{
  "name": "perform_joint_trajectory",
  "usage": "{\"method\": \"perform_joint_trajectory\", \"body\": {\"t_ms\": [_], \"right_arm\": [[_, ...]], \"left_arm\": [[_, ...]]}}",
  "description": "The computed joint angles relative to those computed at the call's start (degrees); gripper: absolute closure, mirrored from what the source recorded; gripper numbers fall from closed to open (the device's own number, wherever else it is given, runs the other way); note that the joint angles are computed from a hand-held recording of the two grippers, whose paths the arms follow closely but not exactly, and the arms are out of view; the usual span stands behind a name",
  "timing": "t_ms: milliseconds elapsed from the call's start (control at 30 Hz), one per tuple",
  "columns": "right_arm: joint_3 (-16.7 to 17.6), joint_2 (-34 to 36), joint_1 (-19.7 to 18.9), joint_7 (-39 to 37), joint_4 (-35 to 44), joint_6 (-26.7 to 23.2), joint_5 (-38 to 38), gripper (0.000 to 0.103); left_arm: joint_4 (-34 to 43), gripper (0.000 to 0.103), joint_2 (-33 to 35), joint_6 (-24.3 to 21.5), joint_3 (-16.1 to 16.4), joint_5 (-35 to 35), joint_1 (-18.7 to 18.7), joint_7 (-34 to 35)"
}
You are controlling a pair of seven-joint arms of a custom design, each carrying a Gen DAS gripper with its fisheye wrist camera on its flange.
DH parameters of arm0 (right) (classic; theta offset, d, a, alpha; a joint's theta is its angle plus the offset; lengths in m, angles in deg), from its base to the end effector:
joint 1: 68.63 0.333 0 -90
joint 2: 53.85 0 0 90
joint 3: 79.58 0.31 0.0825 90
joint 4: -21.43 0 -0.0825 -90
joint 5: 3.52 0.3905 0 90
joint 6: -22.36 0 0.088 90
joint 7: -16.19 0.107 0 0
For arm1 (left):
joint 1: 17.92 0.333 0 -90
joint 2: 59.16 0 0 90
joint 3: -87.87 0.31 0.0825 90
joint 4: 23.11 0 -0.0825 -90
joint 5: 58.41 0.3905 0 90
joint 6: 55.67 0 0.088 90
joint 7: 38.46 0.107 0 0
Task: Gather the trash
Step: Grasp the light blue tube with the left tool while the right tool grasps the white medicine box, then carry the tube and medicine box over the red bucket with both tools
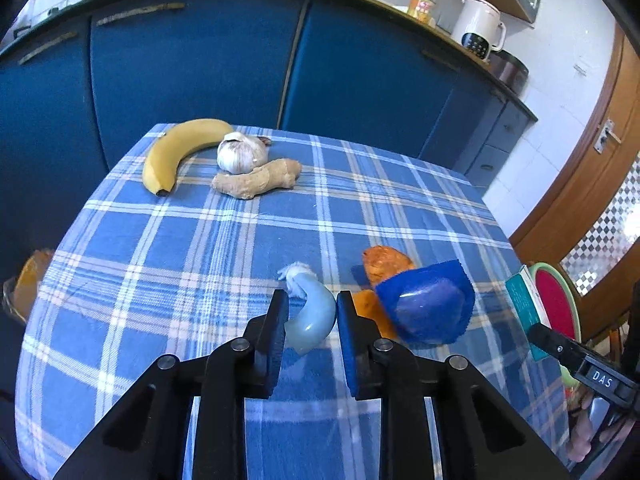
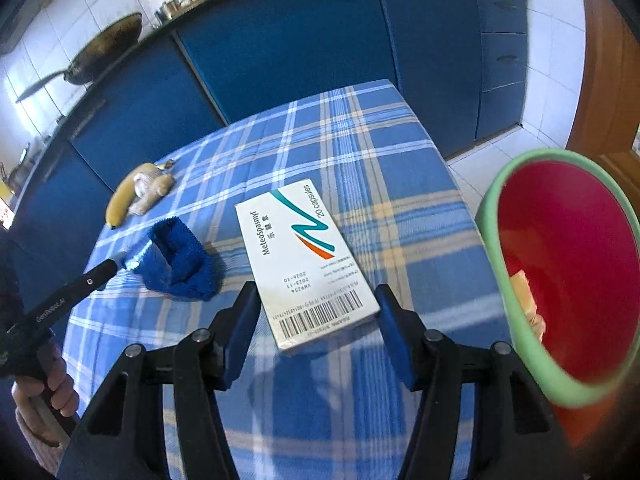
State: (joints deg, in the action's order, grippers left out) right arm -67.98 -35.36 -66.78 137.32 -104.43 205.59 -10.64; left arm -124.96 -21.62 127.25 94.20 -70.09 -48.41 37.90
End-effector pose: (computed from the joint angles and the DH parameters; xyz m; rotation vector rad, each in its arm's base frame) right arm 0.5883 0.1480 0.3076 -1.5559 1.9322 -0.3165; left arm 0.6486 -0.2832 0.2711 -1.8515 1.8994 -0.9661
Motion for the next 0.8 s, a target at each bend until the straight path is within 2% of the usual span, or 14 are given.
{"method": "perform_joint_trajectory", "body": {"t_ms": [167, 200, 300, 533, 667, 767, 800], "right_arm": [[1.9, -3.6, -1.6, 1.6, -5.0, 3.6, 0.0, 0.043], [2.3, -4.5, -2.0, 2.3, -6.1, 4.4, -0.3, 0.043], [2.8, -7.0, -2.7, 4.7, -9.1, 6.5, -1.9, 0.043], [-3.7, -11.1, 3.1, 8.9, -14.0, 10.2, -3.7, 0.043], [-8.7, -13.6, 7.7, 8.7, -17.0, 11.7, -2.1, 0.043], [-10.8, -15.2, 9.7, 7.0, -18.9, 12.3, 0.7, 0.043], [-11.1, -15.7, 10.1, 6.3, -19.5, 12.6, 1.7, 0.043]], "left_arm": [[-3.3, 0.078, -2.4, 1.0, 1.8, -0.3, -1.8, -0.6], [-4.2, 0.078, -3.0, 1.5, 1.4, -0.4, -1.6, -0.4], [-6.4, 0.078, -5.0, 2.9, -2.6, -0.9, 1.7, 1.4], [-10.3, 0.078, -8.7, 6.0, -10.9, -2.9, 7.6, 6.5], [-11.3, 0.078, -10.2, 7.1, -11.2, -4.4, 6.4, 8.9], [-11.0, 0.078, -10.7, 6.9, -12.1, -5.1, 6.1, 10.4], [-11.0, 0.078, -10.8, 6.9, -11.5, -5.5, 5.2, 10.6]]}}
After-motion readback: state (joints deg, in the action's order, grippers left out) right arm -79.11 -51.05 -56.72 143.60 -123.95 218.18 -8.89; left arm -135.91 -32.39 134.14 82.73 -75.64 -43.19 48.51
